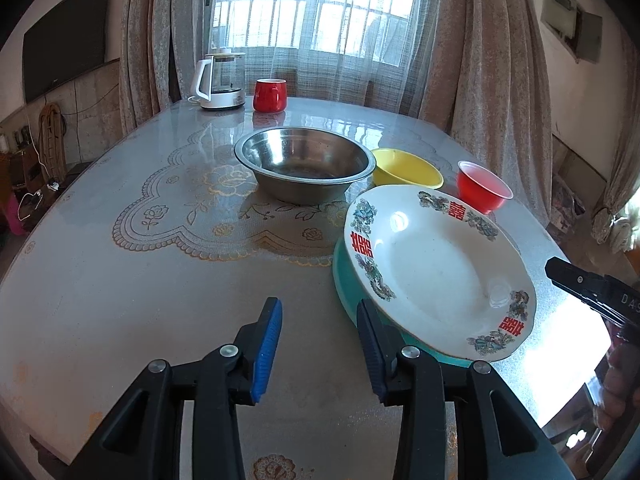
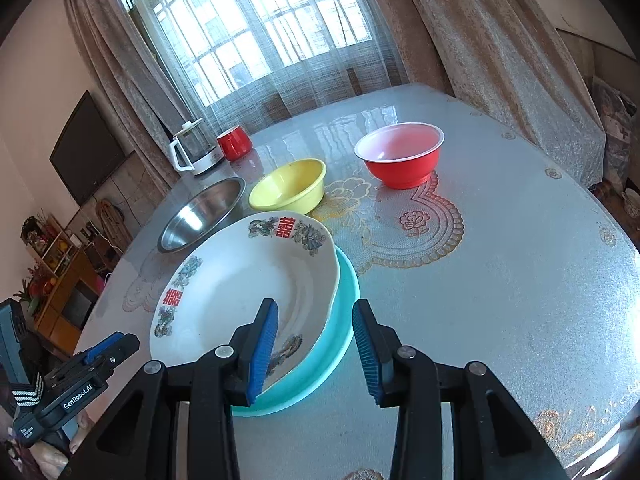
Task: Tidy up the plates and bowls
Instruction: 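Move both grippers to the rim of the steel bowl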
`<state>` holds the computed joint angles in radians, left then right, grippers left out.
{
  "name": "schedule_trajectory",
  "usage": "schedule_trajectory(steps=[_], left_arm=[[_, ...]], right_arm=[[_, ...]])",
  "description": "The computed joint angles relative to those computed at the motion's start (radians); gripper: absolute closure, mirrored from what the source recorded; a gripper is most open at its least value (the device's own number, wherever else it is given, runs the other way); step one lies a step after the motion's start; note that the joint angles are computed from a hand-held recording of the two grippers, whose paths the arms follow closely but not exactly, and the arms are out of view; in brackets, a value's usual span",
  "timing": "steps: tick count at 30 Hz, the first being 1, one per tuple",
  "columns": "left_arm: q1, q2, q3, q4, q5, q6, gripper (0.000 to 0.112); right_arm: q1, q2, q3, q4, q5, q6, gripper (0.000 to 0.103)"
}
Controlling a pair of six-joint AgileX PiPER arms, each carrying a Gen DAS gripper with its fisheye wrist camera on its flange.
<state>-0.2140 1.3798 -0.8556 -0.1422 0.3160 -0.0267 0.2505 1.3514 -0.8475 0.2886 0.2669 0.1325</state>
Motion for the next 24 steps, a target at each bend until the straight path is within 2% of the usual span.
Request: schedule_trajectory(steps=[3,6,8,13,17,20,24], left_arm=[[0.017,-0.011,0.016,0.009,0.003,-0.012,0.072],[0.057,-0.008,0.017,-0.033,0.015,0.017,0.072],[0.088,0.005,0.007,-0.066,0.036,0.047,0.072],[0.149,0.038,-0.022,-0.039,0.059,0.019,0.072],[0.212,0.061,-0.053,-0.155,0.079,0.133,0.072],[0.224,0.059,-0.055,-0.112,0.047,0.113,0.072],[0.255,0.090,-0.101,-0.197,0.055,0.225,0.072]], right_arm=[[0.022,-0.006,-0.019,-0.008,0.013,-0.003,0.064],[0.037,0.008,-0.056,0.090,0.033,-0.117,0.064],[0.058,0.027,-0.090,0.102,0.044,-0.137,0.064],[0.079,0.103,-0.205,0.251,0.112,-0.288,0.064],[0.077,0.180,-0.314,0.329,0.181,-0.356,0.064],[0.075,0.240,-0.391,0.341,0.221,-0.354,0.064],[0.062,0.327,-0.498,0.380,0.270,-0.358,0.064]])
